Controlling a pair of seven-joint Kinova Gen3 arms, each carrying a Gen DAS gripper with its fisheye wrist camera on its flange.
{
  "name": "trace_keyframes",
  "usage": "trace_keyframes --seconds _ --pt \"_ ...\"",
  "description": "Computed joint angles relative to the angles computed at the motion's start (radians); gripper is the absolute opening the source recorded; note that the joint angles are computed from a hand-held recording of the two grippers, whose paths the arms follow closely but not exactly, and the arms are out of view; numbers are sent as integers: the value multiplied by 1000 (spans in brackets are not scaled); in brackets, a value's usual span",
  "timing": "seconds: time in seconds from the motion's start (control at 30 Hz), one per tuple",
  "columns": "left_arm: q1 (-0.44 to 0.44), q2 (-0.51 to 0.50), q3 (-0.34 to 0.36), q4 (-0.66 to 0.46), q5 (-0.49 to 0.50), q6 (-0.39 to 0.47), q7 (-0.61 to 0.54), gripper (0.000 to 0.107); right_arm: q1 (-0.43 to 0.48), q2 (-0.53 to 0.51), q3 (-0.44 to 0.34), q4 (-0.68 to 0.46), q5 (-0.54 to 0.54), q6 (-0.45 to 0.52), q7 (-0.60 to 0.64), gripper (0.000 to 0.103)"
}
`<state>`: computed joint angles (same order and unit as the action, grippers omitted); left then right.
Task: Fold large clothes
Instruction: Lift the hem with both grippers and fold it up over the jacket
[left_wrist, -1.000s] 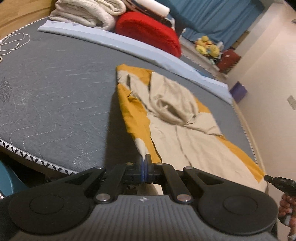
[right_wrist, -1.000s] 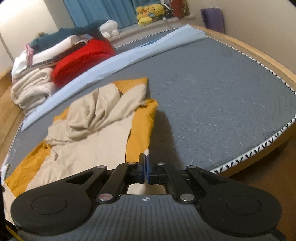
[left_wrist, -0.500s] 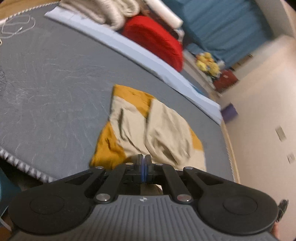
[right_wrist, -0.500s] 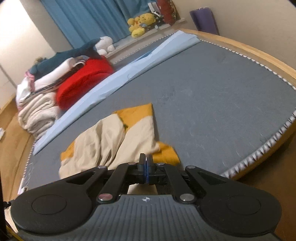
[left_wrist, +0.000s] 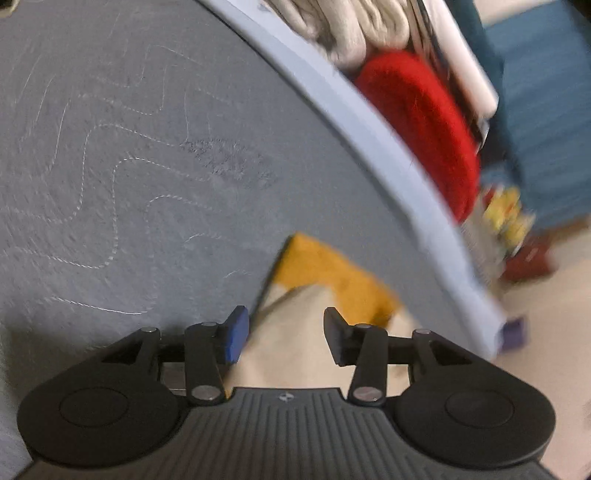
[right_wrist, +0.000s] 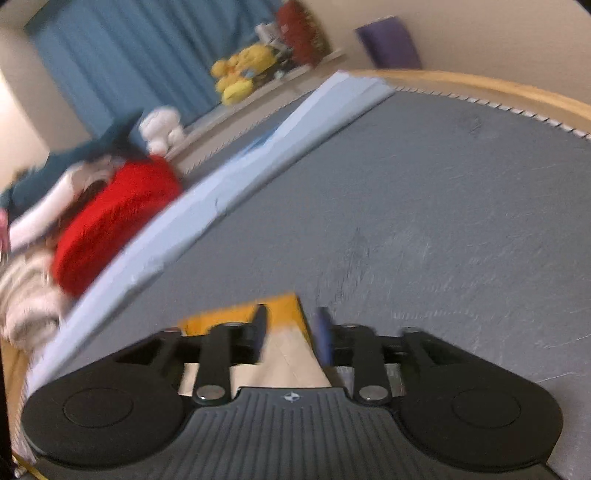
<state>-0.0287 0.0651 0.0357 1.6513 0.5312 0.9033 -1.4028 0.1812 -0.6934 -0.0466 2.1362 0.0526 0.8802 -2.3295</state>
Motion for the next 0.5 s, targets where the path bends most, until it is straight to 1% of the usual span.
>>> trace_keyframes --seconds 0.07,0.1,0.13,0.2,0.23,0.27,0.3,0.37,0.47,0.5 --pt "25 18 40 -15 -64 -21 -34 53 -44 66 33 28 -20 3 23 39" --pt "53 33 40 -25 -86 -27 -59 61 -61 102 45 29 -32 -6 42 40" --pt "68 48 50 -36 -108 -29 -74 65 -84 128 55 39 -35 -22 69 40" --pt "106 63 64 -36 -174 -56 -76 66 -109 180 48 54 -27 -31 112 42" --pt "125 65 68 -33 -209 -60 -66 71 -127 201 50 61 -34 -29 135 45" --pt "142 72 69 -33 -246 -60 -49 73 -146 217 62 70 -38 -25 169 49" --pt "162 84 65 -39 -284 -57 -29 74 -156 230 62 75 -39 -20 193 50" --pt "169 94 68 -38 -315 -57 -19 74 -160 242 59 78 -35 -22 227 50" --pt "171 95 66 -25 -320 -46 -5 73 -164 237 90 71 -52 -3 284 50" --pt "163 92 66 -12 -308 -52 -17 72 -162 237 87 71 -52 -1 297 50"
